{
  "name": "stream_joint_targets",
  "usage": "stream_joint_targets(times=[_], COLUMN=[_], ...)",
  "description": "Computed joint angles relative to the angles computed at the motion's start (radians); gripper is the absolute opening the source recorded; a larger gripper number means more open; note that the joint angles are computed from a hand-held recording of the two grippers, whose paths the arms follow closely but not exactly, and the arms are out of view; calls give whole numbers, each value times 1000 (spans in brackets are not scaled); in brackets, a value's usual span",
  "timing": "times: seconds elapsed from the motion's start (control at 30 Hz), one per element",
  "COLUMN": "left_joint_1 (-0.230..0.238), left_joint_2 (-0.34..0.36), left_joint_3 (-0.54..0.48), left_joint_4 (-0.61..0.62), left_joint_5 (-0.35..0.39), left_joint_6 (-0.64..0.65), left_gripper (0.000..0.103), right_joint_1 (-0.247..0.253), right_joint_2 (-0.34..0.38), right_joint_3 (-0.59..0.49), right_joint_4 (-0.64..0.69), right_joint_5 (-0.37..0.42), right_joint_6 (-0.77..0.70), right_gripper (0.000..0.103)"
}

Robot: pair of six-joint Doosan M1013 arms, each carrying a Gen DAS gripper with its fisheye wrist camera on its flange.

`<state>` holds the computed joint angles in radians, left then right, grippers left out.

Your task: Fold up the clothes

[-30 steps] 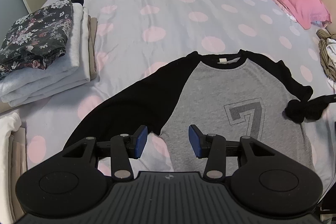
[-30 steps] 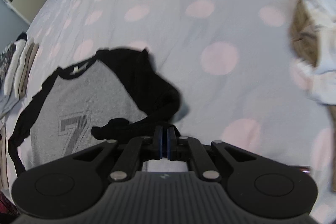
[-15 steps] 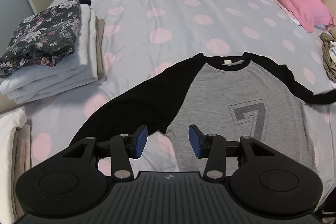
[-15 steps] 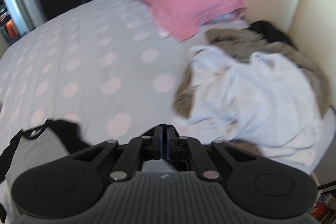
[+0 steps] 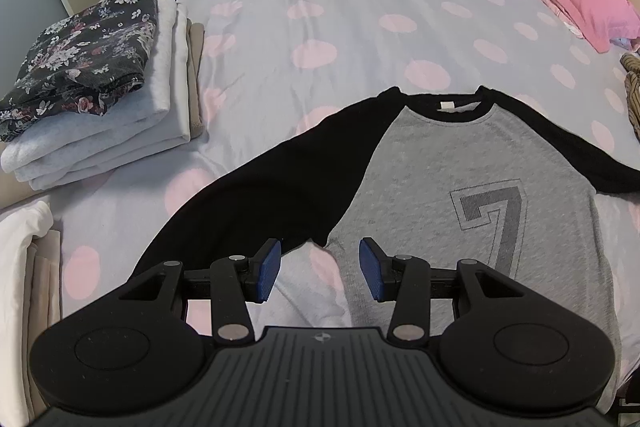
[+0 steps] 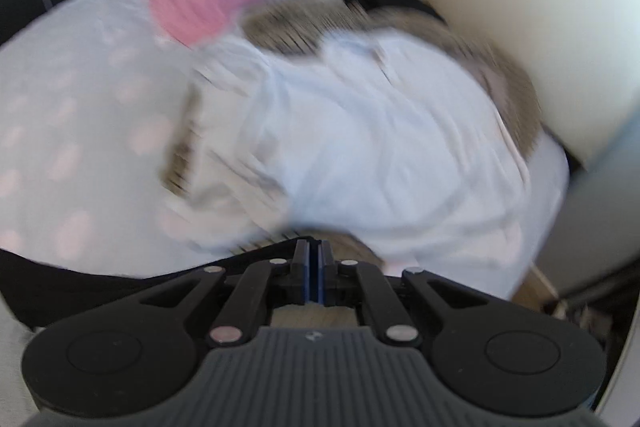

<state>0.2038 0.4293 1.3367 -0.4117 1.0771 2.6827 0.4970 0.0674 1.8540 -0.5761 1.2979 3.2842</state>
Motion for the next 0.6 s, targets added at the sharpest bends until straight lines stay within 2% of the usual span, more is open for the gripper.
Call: stream_joint_targets(times=[0.13, 0.2, 0.33, 0.47, 0.53, 0.6], left_joint_1=[-6, -9, -16, -23, -23, -24], left_joint_2=[0, 2, 5, 7, 7, 8], left_joint_3=[10, 13, 20, 24, 25, 26], left_joint_4=[26, 39, 67, 84, 88, 93], left_joint_5=[-11, -16, -28, -35, -36, -38], left_joint_6=[-5, -10, -19, -27, -30, -33], left_gripper=[41, 41, 41, 41, 41, 41], right_joint_1=[-23, -37, -61, -69, -66, -56], right_joint_2=[4, 14, 21, 9, -9, -29], right_joint_3=[64, 72, 76, 94, 104, 107], right_joint_4=[91, 151, 277, 355, 352, 318], right_joint_5=[-88, -126, -166, -181, -187, -179], right_joint_6=[29, -37, -174, -207, -187, -148], right_gripper=[5, 5, 5, 6, 14, 40])
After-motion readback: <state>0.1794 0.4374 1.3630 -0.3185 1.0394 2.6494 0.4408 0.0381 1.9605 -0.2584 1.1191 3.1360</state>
